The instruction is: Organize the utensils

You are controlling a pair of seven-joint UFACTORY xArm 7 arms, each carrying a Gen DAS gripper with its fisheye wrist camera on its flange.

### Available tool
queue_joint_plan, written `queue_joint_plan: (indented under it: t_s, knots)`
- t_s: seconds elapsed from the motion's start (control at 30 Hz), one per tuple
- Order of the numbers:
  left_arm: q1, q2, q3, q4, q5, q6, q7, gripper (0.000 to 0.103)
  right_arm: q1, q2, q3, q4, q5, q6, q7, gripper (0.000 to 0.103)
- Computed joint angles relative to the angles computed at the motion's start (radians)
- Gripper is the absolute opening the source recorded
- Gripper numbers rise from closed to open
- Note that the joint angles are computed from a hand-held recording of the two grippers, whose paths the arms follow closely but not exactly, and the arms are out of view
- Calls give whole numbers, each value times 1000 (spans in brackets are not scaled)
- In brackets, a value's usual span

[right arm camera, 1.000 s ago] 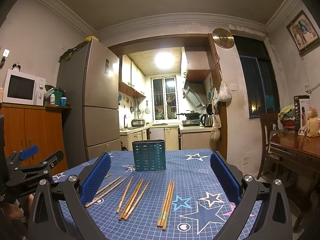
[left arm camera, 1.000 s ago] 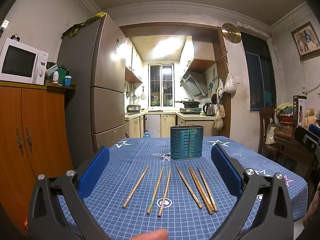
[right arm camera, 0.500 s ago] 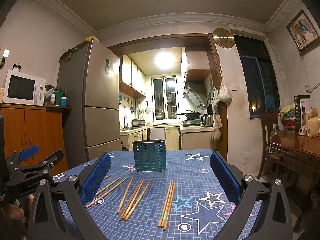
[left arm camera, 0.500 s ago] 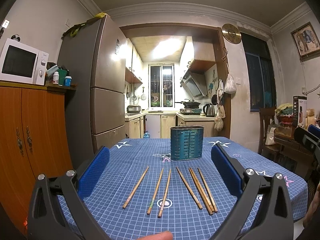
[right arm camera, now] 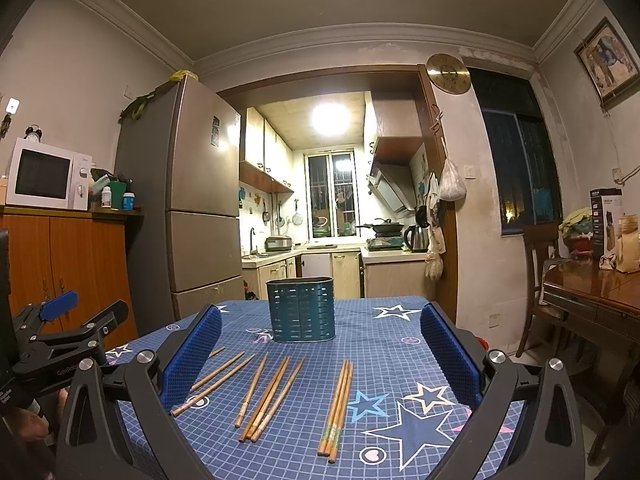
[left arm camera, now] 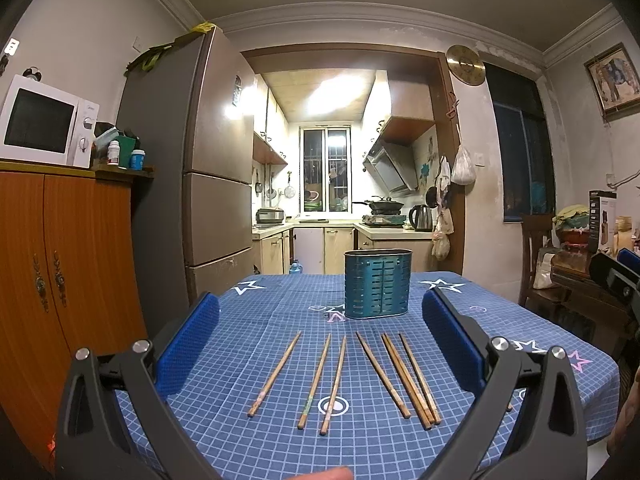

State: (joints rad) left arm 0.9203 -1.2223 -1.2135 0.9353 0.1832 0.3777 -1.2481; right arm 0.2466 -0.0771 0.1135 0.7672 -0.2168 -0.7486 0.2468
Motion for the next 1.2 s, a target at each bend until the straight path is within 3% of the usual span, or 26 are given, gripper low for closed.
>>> queue_joint_plan:
  t_s: [1.2]
  knots:
    - [19, -7, -4, 25, -16, 22, 51, 98, -3, 2, -1, 7, -6, 0, 3, 100]
